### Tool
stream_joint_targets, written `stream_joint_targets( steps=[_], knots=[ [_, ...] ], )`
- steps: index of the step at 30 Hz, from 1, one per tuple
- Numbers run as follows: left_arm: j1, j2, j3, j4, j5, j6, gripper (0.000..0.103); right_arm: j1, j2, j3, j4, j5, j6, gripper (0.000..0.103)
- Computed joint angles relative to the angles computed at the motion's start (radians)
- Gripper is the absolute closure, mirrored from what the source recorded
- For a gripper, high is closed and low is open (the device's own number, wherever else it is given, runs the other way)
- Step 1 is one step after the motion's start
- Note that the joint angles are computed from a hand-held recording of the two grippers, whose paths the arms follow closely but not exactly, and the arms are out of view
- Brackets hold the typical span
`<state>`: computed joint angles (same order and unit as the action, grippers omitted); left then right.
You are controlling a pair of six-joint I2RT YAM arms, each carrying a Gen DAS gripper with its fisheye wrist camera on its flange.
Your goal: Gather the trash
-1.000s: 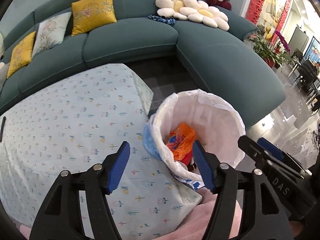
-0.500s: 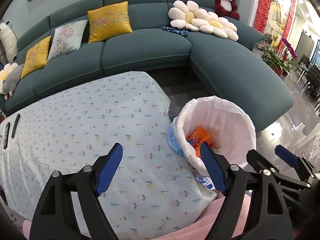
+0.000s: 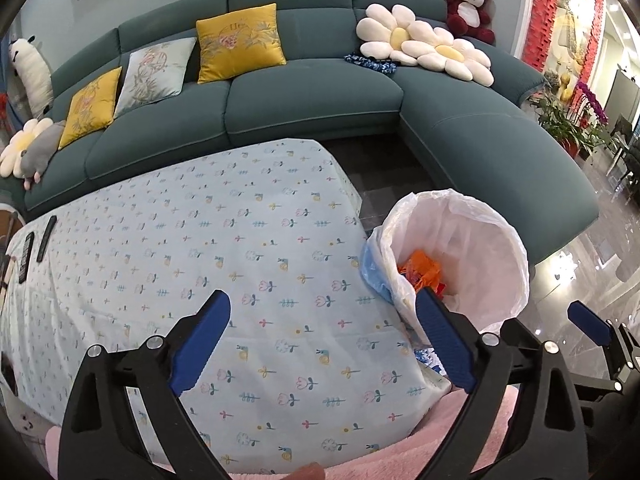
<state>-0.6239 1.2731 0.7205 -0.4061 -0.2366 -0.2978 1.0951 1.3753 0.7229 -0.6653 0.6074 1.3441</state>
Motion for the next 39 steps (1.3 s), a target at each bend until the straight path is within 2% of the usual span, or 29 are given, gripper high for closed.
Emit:
stream_joint_targets(
  steps=[11,18,29,39],
  knots=[
    [0.007,-0.012,-0.048,0.024,-0.01,-0.003,0.013,0.026,0.078,0.026,0.012,0.008,0.013,0.007],
    [0.007,-0.005,-0.06,0.023,-0.018,-0.04,0.013,0.036,0.089,0.017,0.009,0.004,0.044,0.007],
    [-0.051,0.019,-0.058,0.008,-0.053,-0.039,0.013,0.052,0.109,0.013,-0.001,0.001,0.076,0.007],
    [-0.042,0.021,-0.056,-0.005,-0.051,-0.048,0.013,0.056,0.12,0.0,-0.004,-0.009,0.106,0.007]
  ],
)
